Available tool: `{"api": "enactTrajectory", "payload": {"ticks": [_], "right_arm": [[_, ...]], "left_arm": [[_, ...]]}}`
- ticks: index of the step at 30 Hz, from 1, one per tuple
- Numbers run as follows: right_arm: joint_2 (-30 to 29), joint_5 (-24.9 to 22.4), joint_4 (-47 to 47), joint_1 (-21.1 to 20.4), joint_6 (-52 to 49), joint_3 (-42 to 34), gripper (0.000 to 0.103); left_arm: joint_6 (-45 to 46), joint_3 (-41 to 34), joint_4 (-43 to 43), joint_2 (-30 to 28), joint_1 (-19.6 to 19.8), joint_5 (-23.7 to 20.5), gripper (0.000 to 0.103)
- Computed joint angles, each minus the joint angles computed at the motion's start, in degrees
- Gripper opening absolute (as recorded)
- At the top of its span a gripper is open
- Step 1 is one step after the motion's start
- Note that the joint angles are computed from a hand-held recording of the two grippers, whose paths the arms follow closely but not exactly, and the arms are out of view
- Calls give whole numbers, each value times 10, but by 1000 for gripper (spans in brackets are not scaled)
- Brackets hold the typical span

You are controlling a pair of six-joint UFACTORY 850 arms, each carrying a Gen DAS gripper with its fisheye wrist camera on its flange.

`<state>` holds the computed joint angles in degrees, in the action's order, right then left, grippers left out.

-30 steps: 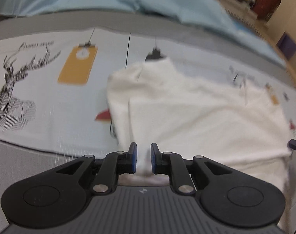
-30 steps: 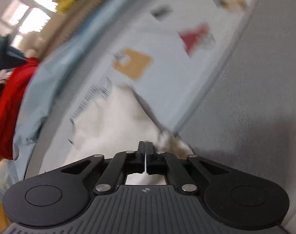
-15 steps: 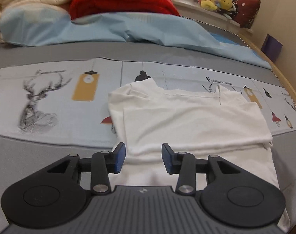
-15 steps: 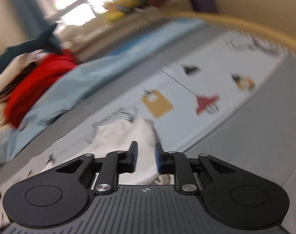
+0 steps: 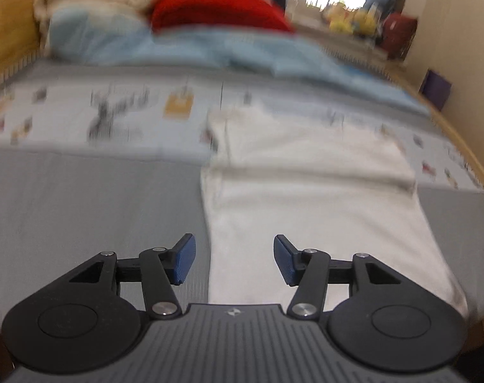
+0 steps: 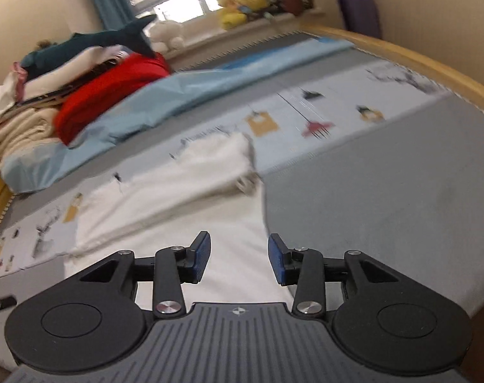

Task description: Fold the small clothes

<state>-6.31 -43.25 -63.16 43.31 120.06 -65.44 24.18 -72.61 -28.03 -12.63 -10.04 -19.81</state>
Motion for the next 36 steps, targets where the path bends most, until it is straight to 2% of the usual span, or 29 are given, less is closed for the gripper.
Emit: {"api": "enactTrajectory", "payload": {"ticks": [2,5,7,9,11,14,17,21,23,24,26,29,30,33,36], "right_arm": [[-5,7,33,-4,1,11,42],[-17,59,145,-30,-61,15,42],[-32,51,193,-35,-111,7,41],[-47,27,236,-37,-159,-7,41],[-53,18,251,-38,-167,-8,41],[-63,7,280,-42,-195,-14,41],[-73,2,317,-47,-239,-19,41],[-84,-10,322,-45,-275,-30,41],[-82,-7,319,-44,-273,-28,29],[-78,0,317,-43,-266,-23,20],[-72,8,310,-45,-253,-17,10],[-64,8,285,-43,-215,-9,7],[-63,7,284,-43,-213,-9,7],[-62,1,289,-42,-215,-9,7],[-66,4,311,-46,-247,-13,8]], "left_arm": [[-86,-2,63,-8,0,-27,59],[-79,-10,61,-21,4,-49,59],[-79,-28,43,-40,15,-95,59],[-100,-53,18,-69,31,-164,59],[-129,-66,25,-87,37,-204,59],[-140,-72,66,-99,31,-218,57],[-129,-75,81,-108,26,-233,48],[-120,-73,70,-106,31,-238,48],[-109,-75,34,-107,42,-249,49],[-112,-73,22,-106,46,-246,49],[-140,-70,20,-102,54,-236,49],[-177,-69,50,-100,58,-237,48],[-182,-71,65,-102,56,-242,45],[-173,-78,99,-106,44,-250,42],[-159,-75,95,-102,42,-251,43]]}}
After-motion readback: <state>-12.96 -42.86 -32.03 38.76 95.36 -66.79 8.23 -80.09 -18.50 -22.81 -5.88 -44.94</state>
